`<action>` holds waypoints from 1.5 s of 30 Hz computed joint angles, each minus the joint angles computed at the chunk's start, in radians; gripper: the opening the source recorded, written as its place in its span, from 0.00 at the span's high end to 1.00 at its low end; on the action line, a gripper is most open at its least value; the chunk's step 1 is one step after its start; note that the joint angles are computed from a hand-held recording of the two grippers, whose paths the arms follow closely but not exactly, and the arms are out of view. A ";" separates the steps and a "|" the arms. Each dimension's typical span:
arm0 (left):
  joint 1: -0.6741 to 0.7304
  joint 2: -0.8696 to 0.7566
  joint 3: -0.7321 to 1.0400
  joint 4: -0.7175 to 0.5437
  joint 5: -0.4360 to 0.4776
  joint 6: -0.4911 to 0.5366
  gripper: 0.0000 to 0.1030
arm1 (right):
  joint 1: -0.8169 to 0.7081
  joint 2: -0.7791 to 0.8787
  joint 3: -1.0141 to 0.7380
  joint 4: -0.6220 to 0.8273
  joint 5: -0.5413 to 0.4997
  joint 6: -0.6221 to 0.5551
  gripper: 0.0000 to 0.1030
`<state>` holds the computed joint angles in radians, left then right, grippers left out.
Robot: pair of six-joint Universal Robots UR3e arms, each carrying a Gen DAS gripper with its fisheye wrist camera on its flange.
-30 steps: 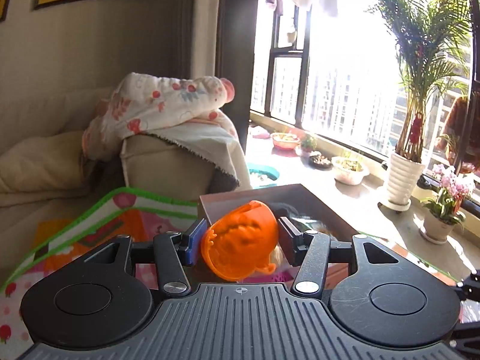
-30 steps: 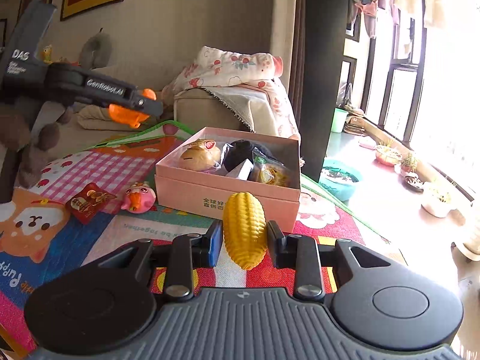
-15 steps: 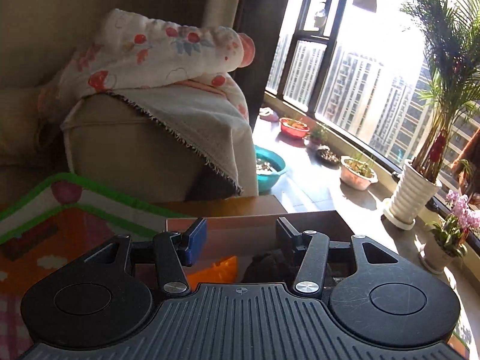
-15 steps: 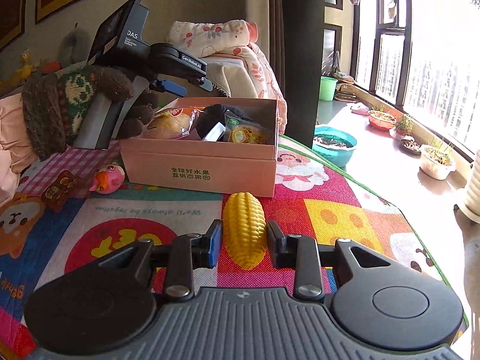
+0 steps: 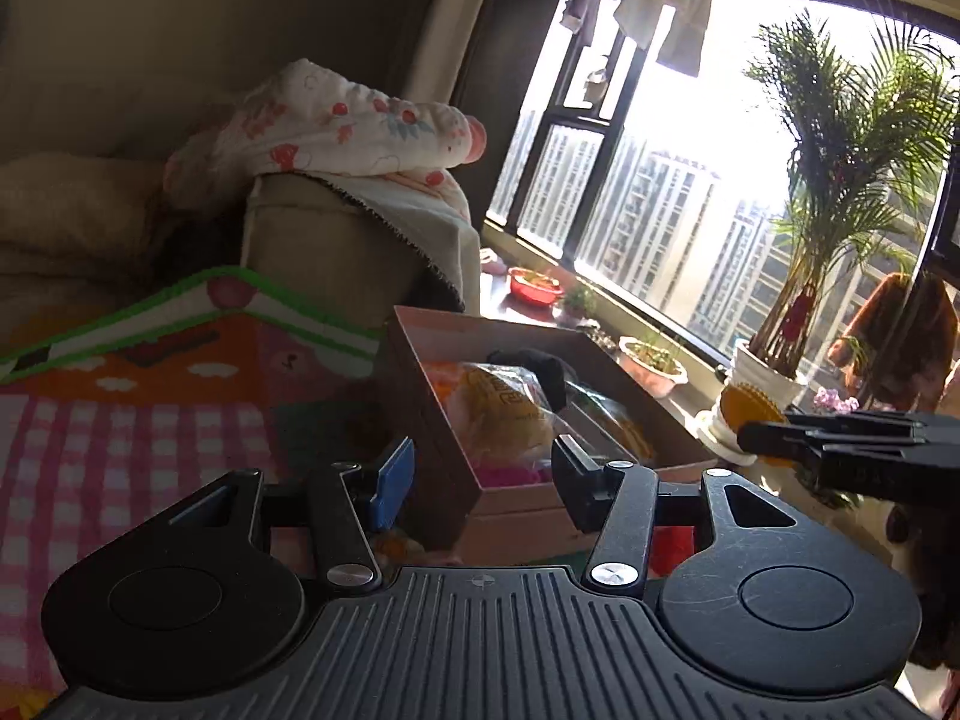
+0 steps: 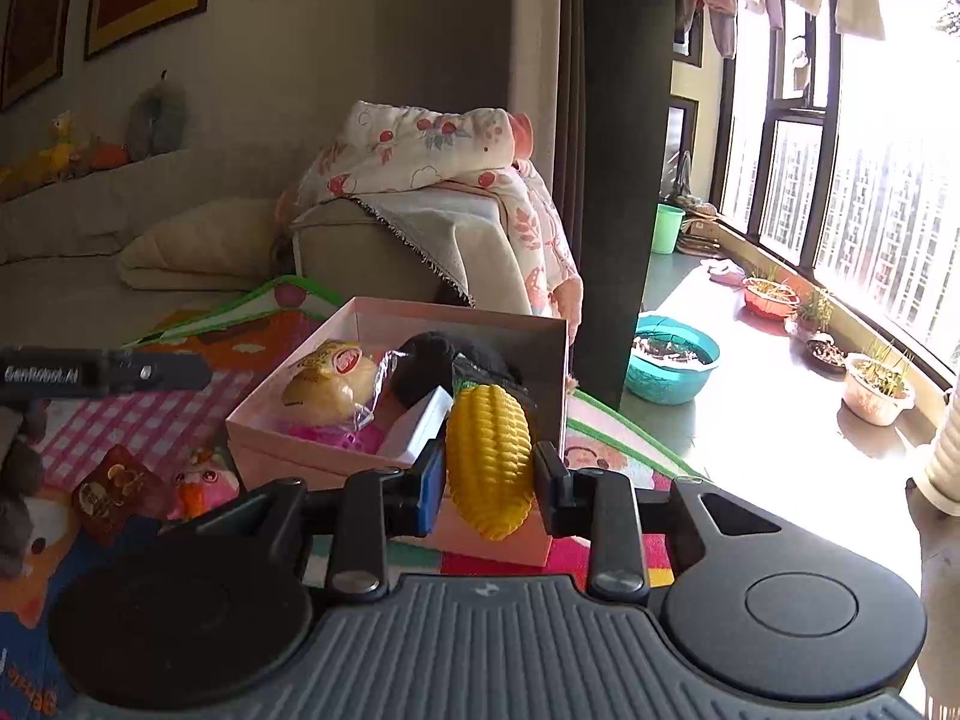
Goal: Organize objects
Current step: 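Lower the orange cup into the pink box with the left gripper while the right grasps the yellow corn, then lower the yellow corn into the pink box and open the right gripper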
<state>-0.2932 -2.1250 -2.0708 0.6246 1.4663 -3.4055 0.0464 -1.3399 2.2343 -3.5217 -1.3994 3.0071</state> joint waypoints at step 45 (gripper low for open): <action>-0.091 0.009 0.035 -0.192 0.204 -0.291 0.46 | 0.238 0.318 0.115 -0.384 -0.244 0.115 0.00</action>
<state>-0.3842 -2.1163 -2.0355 0.4326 1.6706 -3.6965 0.2847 -1.0216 2.3497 -3.9053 -1.6432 3.1224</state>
